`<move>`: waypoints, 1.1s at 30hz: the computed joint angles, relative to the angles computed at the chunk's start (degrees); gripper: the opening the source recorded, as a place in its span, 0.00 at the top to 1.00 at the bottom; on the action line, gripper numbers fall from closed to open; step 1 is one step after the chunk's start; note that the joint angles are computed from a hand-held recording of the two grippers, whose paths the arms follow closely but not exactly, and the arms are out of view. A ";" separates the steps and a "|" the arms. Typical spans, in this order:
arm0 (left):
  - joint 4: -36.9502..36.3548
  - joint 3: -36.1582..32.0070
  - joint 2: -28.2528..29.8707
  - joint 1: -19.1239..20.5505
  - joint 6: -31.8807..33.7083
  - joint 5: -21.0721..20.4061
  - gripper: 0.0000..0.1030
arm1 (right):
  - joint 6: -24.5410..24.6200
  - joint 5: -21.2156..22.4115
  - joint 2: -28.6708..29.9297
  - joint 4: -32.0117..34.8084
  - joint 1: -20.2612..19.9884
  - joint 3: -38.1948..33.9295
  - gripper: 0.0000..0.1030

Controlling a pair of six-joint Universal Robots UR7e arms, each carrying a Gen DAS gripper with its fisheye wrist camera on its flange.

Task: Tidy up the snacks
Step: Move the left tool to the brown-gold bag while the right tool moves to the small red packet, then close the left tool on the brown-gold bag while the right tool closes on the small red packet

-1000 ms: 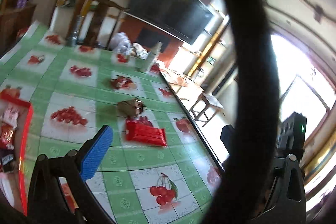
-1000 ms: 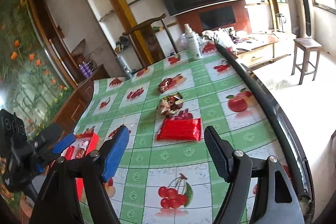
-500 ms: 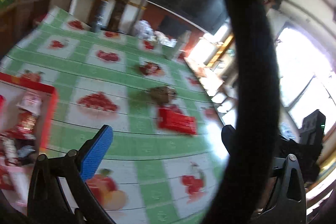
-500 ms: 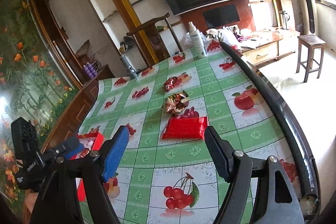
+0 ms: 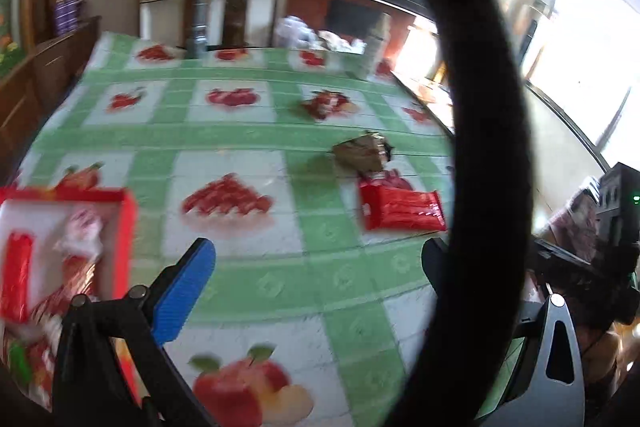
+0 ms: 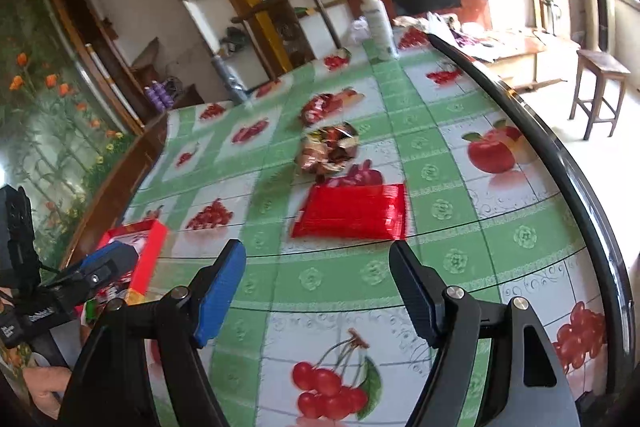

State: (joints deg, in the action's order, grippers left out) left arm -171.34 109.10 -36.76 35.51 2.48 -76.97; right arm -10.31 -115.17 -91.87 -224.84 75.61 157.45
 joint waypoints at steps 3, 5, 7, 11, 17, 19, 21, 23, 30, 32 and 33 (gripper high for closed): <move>3.32 -5.46 3.45 -0.26 3.83 -2.44 0.00 | 1.54 1.56 -2.58 2.55 -3.16 0.01 0.28; 6.15 -9.49 5.90 -0.11 5.64 -4.70 0.00 | 2.73 2.85 -4.82 4.37 -5.30 0.05 0.28; 10.09 -14.25 8.90 -0.13 7.64 -6.06 0.00 | 3.52 3.58 -6.47 5.70 -6.63 -0.16 0.28; 16.73 -22.09 14.23 -0.57 12.43 -7.33 0.00 | 4.07 4.67 -10.01 7.04 -8.75 -0.15 0.28; 22.38 -30.78 20.77 -1.89 18.57 -5.82 0.00 | 5.40 6.36 -14.48 9.98 -13.38 0.56 0.28; 24.87 -33.76 22.85 -2.02 19.68 -6.13 0.01 | 5.99 6.94 -15.26 10.12 -14.88 0.91 0.28; 27.68 -37.11 25.19 -2.10 20.31 -6.18 0.01 | 6.50 6.80 -15.42 10.46 -15.69 0.77 0.28; 31.18 -40.19 27.14 -1.69 19.81 -6.89 0.10 | 6.86 6.33 -15.18 11.60 -15.75 -0.02 0.28; 32.82 -38.14 24.87 2.13 13.58 -11.38 0.60 | 7.23 4.30 -10.65 12.16 -12.95 -3.87 0.28; 30.24 -33.43 21.64 2.69 12.60 -11.32 0.63 | 7.47 3.91 -7.96 13.04 -11.48 -6.39 0.28; 29.38 -31.92 20.60 2.91 11.95 -11.42 0.64 | 7.39 3.89 -6.81 13.29 -10.94 -7.49 0.28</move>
State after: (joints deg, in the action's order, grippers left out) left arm -141.96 77.18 -16.16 38.42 14.43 -88.39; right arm -2.92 -111.29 -98.68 -211.55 64.66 149.96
